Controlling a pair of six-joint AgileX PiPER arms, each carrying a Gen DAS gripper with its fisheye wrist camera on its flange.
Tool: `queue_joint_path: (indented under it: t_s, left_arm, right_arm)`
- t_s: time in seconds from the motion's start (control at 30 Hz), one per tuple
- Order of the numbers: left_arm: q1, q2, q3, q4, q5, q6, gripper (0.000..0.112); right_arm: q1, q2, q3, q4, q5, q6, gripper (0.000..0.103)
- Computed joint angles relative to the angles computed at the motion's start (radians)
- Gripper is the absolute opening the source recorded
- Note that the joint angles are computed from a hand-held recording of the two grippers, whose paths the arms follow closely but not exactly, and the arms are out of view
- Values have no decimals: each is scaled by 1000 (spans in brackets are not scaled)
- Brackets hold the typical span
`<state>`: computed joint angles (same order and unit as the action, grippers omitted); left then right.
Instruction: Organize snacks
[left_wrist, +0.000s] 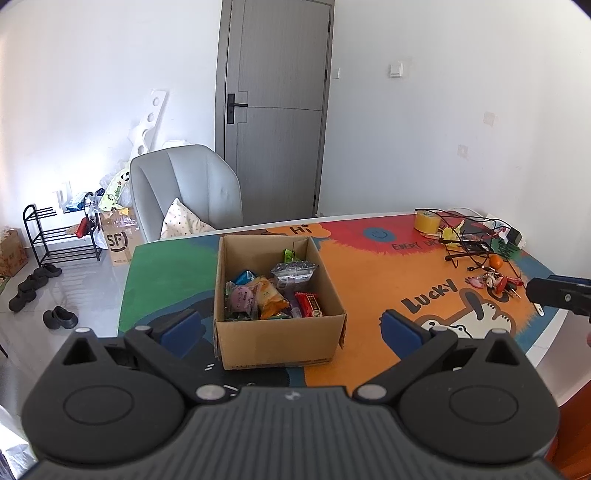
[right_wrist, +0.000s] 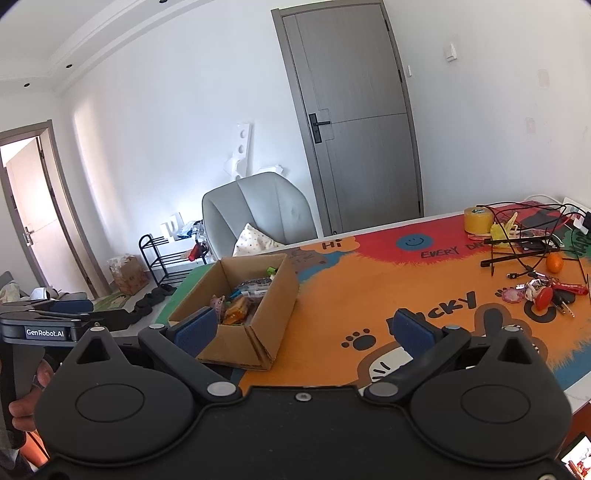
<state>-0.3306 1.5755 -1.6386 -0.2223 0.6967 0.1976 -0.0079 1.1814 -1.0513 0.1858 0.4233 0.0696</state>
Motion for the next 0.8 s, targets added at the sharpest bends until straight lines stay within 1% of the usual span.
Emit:
queue_joint_path:
  t_s: [0.47,0.57,0.8]
  left_arm:
    - [3,-3,6,-12,0,17,103]
    - [5,-8,21,-22,-14,29,103]
    - [16,-5,24,-53,-18,52,103]
  right_arm:
    - [1,3,3,-12,-7,8,103]
    - [7,1,2,-28,-2,25,103]
    - [14,10,2,-35,-6,32,103]
